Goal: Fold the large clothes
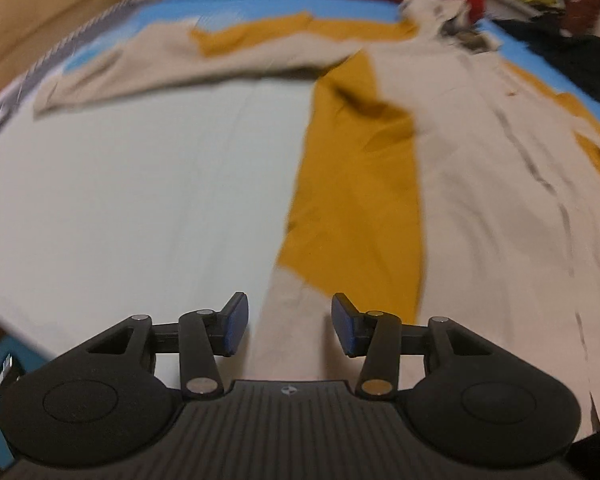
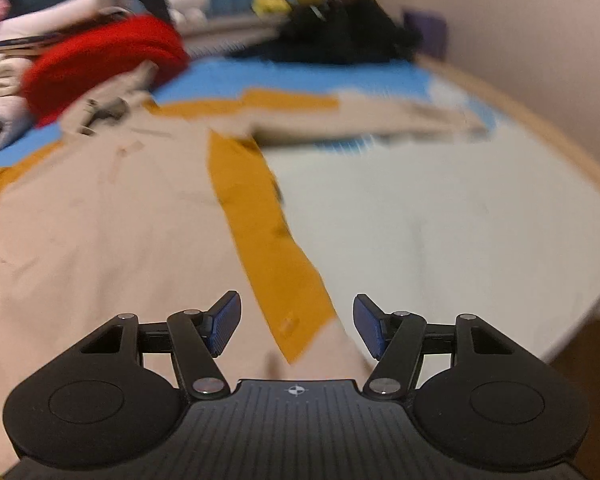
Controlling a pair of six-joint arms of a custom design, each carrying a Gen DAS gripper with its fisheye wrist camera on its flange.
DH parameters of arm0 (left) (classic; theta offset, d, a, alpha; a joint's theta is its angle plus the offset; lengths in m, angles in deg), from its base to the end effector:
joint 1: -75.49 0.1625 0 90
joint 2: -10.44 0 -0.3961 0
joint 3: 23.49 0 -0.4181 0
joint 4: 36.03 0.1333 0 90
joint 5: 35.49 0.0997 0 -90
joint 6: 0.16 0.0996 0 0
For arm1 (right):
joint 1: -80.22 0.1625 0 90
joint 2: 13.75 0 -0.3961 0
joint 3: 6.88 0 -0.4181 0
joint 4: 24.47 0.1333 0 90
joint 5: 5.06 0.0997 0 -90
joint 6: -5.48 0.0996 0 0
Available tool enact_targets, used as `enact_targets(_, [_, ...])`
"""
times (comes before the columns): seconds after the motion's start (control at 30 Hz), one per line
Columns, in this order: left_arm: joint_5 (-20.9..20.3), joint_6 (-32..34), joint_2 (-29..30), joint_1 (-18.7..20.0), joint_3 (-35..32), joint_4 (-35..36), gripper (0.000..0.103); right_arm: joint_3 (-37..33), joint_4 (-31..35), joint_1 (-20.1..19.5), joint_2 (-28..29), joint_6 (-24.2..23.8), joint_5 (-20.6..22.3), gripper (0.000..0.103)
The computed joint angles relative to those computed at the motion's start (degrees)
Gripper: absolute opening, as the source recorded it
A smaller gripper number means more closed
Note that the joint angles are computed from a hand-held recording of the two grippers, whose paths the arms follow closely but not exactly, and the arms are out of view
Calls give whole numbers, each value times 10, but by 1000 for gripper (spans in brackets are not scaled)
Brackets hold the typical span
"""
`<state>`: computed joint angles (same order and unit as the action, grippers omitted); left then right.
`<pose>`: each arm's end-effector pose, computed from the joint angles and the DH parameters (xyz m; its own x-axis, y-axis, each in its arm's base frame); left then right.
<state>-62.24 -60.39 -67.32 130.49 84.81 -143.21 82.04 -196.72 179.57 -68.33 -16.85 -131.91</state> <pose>-0.1224 -0.5622 0.2705 -0.6087 -0.4797 -0.6320 0.0598 0.7665 -0.6394 0.1864 -0.6795 0.2700 -0.7559 0.0347 0.6538 -0.4282 0.7292 -0.5337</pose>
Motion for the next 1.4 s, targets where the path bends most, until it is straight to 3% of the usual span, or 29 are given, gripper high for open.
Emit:
enact_targets(0.17, [-52,-48,4,25,-17,49,54,-27,134,-25,10,129,-34,65])
enact_targets(0.23, [-52,-46,7,26,-19,58,49,-23,154,-26,5,147,-40,61])
enact_targets(0.27, [-46,-40,9,22,-16,53,42,-23,154,-26,5,147,-40,53])
enact_targets(0.3, [-45,-28,8,21,-13,44,18,-17,150,-25,3,138,-40,42])
enact_targets(0.33, [-46,-19,7,18,-11,35,8,-13,141,-24,2,127,-38,33])
enact_targets(0.37, [-42,-11,3,14,-5,22,6,-13,141,-24,2,127,-38,9])
enact_targets(0.4, [-38,-3,-2,11,2,10,3,-9,137,-25,-4,125,-24,2])
enact_targets(0.53, [-22,3,-25,-16,17,-5,1,-7,135,-16,-17,130,-25,0])
enact_targets(0.63, [-16,-2,-48,-37,28,11,1,3,119,-1,-42,104,-7,0])
enact_targets(0.77, [-31,-60,-64,-44,19,94,1,12,151,4,-69,126,5,0])
enact_targets(0.9, [-26,-122,-43,-41,-17,205,2,6,227,6,-74,156,-35,1])
enact_targets(0.97, [-2,-98,-42,-48,-9,162,10,6,204,14,-59,146,-74,2])
enact_targets(1.03, [-6,-9,-42,-50,12,44,19,-4,112,27,-26,73,-119,6])
enact_targets(1.1, [-33,63,-34,-45,26,-44,25,7,43,26,-22,26,-70,6])
enact_targets(1.17, [-76,87,-14,-25,14,-52,32,13,13,27,-17,-10,-30,6])
enact_targets(1.27, [-127,52,12,-3,-16,14,40,13,28,27,-12,-17,11,15])
enact_targets(1.33, [-109,45,17,-8,-19,20,42,8,53,26,-9,-10,14,25])
enact_targets(1.4, [-86,61,9,-24,-5,-27,43,-1,118,26,-2,23,3,30])
